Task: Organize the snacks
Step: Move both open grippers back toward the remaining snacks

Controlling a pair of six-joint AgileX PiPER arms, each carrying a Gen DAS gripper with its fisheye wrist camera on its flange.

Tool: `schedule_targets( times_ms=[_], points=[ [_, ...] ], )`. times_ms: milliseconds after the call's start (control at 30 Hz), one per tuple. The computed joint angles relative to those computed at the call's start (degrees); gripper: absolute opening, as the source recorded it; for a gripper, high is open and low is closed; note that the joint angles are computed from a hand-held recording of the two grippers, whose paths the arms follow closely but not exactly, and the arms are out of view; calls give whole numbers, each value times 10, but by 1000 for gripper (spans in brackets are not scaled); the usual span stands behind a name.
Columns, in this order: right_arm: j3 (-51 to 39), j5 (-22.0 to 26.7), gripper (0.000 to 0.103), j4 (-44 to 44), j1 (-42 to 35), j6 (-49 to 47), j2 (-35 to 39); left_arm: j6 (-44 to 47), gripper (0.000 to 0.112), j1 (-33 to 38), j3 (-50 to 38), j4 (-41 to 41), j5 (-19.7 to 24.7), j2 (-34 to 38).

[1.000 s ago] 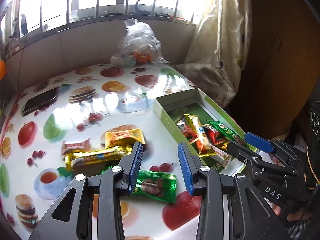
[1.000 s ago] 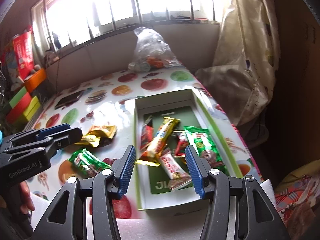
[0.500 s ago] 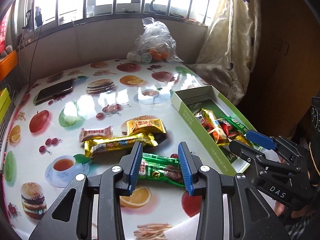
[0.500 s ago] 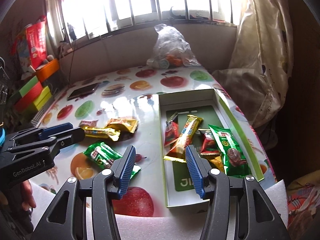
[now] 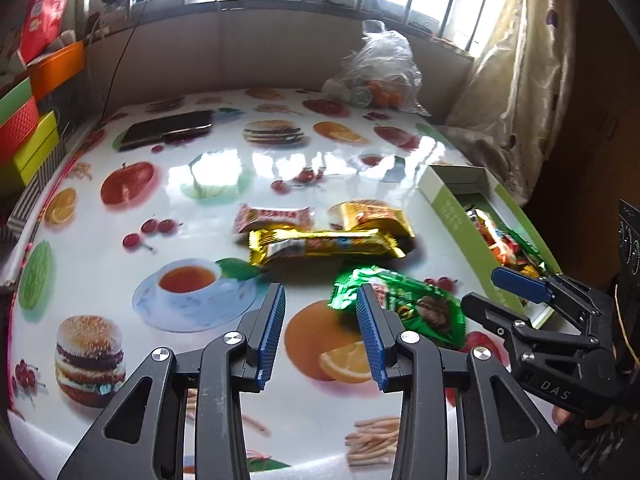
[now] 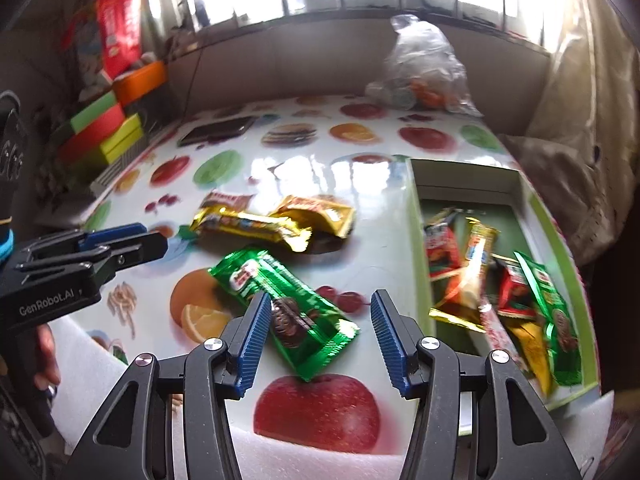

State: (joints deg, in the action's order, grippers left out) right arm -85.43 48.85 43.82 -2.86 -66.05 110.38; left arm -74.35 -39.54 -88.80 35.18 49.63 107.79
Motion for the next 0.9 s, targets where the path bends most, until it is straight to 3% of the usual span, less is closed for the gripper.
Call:
schedule_targets(
  times_ms=[100,733,900],
  points=[
    [-18,4,58,-25,23,13,20,-10,38,6,28,1,-11,-12],
    [-89,20,61,-104,90,20,93,-6,38,42,86,-22,-52,-29],
    [-83,2,64,-113,99,13,93,3,38,49,84,-27,-54,-26]
  ],
)
